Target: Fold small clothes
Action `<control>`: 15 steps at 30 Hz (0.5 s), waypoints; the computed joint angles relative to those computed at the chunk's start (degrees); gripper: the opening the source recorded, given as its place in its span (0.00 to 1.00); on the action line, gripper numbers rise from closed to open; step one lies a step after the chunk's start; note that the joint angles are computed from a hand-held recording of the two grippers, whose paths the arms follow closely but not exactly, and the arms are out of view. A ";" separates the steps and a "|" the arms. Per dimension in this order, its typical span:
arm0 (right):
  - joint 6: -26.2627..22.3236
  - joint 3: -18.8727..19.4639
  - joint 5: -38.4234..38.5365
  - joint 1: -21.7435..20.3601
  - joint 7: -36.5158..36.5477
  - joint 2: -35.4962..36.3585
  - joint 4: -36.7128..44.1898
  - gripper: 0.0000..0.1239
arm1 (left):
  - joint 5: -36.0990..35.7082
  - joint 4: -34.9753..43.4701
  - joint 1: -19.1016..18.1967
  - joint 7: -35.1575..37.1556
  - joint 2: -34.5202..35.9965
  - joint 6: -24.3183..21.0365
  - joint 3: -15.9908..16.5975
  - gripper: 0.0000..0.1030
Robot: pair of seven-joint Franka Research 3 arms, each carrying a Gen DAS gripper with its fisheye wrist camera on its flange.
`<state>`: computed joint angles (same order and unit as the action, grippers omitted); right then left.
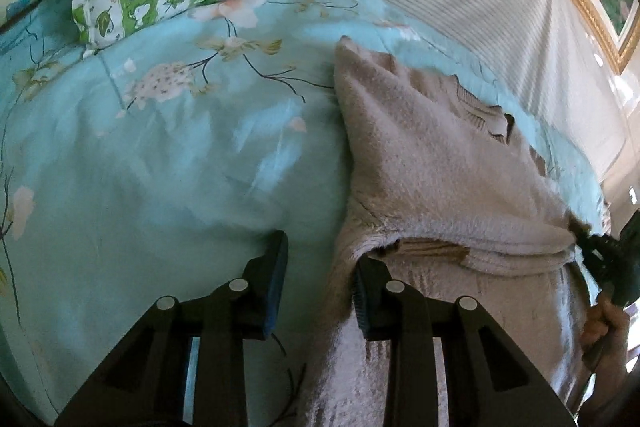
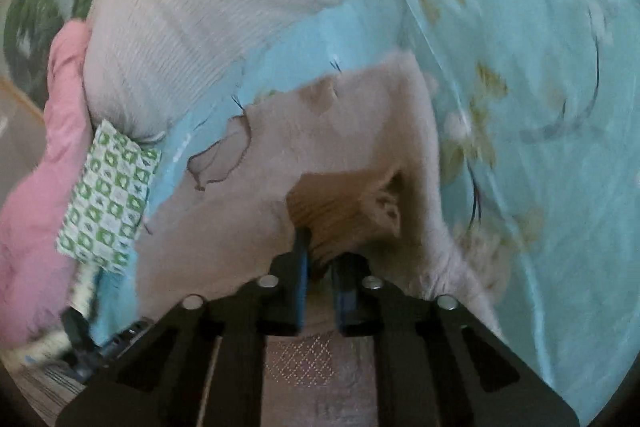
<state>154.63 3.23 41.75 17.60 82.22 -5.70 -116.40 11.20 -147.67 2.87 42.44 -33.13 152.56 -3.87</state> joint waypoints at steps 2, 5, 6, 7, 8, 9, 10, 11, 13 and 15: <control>-1.56 0.25 -5.16 -0.82 2.89 -0.30 -0.06 0.09 | -0.31 -0.27 -0.12 -0.17 -0.24 0.14 0.21 0.30; -5.98 0.21 -10.53 -1.68 6.77 0.06 0.00 0.10 | -1.30 -0.68 -0.65 -0.06 -0.75 0.03 0.81 0.30; -6.05 0.15 -10.72 -1.74 7.04 -0.60 -0.93 0.12 | -1.60 -0.54 -1.08 0.58 -0.97 -0.73 1.07 0.30; -5.97 -0.04 -10.37 -1.82 7.13 -1.41 -1.75 0.14 | -1.94 -0.57 -1.48 1.16 -1.61 -1.60 1.27 0.30; -5.69 -0.21 -9.62 -1.82 7.29 -2.34 -2.57 0.17 | -2.44 -0.72 -2.13 2.10 -2.47 -1.78 1.74 0.30; -5.19 -0.37 -9.08 -1.88 7.65 -3.58 -3.58 0.20 | -3.10 -1.07 -2.99 3.45 -3.25 -0.74 2.52 0.30; -4.47 -0.37 -9.31 -2.03 8.21 -4.85 -4.68 0.25 | -3.78 -1.14 -3.83 4.99 -3.70 0.23 3.35 0.31; -3.02 -0.05 -10.30 -2.25 9.24 -6.31 -6.08 0.32 | -4.45 -0.90 -4.51 6.53 -3.82 1.04 4.13 0.32; -0.54 0.23 -11.43 -2.28 10.18 -8.33 -8.06 0.34 | -5.28 0.83 -4.60 8.63 -2.76 1.98 4.92 0.51; 1.44 0.29 -11.64 -1.85 10.36 -10.04 -9.68 0.34 | -7.32 3.65 -5.31 11.11 0.08 2.96 6.74 0.61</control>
